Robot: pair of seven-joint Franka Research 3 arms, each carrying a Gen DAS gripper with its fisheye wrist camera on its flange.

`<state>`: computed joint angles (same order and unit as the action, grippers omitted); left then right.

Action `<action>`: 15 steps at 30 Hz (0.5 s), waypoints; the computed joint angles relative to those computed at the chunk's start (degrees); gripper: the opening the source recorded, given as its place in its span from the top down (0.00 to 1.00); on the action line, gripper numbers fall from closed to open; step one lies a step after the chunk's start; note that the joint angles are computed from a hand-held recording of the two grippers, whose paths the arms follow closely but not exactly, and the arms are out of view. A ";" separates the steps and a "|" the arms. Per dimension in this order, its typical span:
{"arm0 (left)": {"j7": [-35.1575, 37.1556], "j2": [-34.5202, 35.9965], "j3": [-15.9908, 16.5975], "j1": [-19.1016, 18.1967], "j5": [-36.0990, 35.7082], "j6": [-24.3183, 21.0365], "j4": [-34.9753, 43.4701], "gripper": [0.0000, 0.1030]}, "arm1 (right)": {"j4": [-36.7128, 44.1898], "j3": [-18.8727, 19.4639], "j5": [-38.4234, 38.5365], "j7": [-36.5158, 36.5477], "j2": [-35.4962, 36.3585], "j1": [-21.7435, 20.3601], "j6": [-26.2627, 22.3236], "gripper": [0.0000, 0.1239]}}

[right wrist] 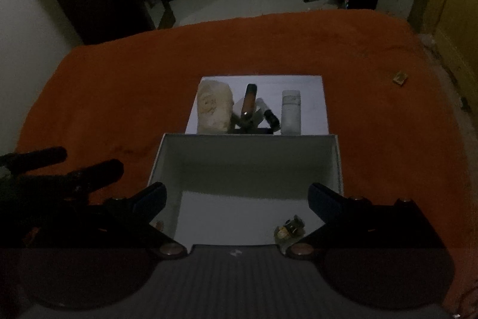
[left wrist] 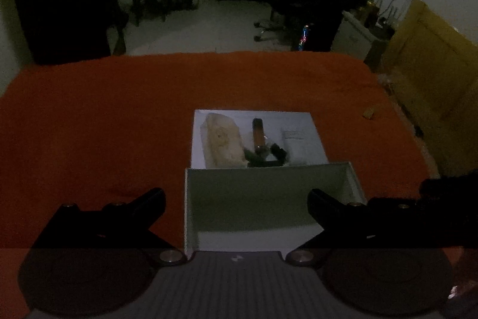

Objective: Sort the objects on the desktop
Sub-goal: 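Move both tools over the white sheet toward the items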

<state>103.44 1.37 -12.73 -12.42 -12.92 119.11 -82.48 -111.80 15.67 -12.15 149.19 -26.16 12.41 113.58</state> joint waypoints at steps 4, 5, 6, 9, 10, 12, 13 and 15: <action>-1.81 1.25 -0.13 -0.14 1.72 1.17 0.70 0.01 | 0.19 0.13 -0.50 0.28 0.28 -0.02 0.13 0.17; -2.16 1.67 -0.22 -0.22 2.38 1.25 1.11 0.01 | -0.34 -0.29 0.14 0.47 0.02 0.12 1.09 0.17; -2.80 2.06 -0.34 -0.41 3.89 1.55 1.42 0.01 | -1.38 -0.87 1.10 0.72 -0.55 0.28 2.83 0.17; -4.10 4.00 -0.63 -0.89 7.57 1.65 3.34 0.01 | -7.04 -3.33 6.09 1.36 -3.59 0.61 11.75 0.17; -4.08 4.92 -0.71 -0.91 7.87 1.26 4.42 0.01 | -7.80 -3.75 7.30 0.87 -3.91 0.41 12.88 0.17; -4.06 6.81 -0.89 -0.96 8.47 0.44 6.66 0.01 | -6.66 -2.79 6.33 0.57 -3.21 -1.37 10.52 0.17; -4.06 7.78 -0.97 -0.99 8.78 0.00 7.83 0.01 | -5.82 -2.28 5.36 0.42 -2.66 -2.14 8.84 0.17; -3.59 9.61 -1.25 -1.00 8.75 -0.19 9.87 0.01 | -5.03 -2.30 4.64 -0.56 -1.88 -2.66 7.02 0.17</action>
<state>99.85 10.98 -13.98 -13.42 -4.17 118.92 -72.61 -116.83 13.37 -7.51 148.62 -28.04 9.75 120.60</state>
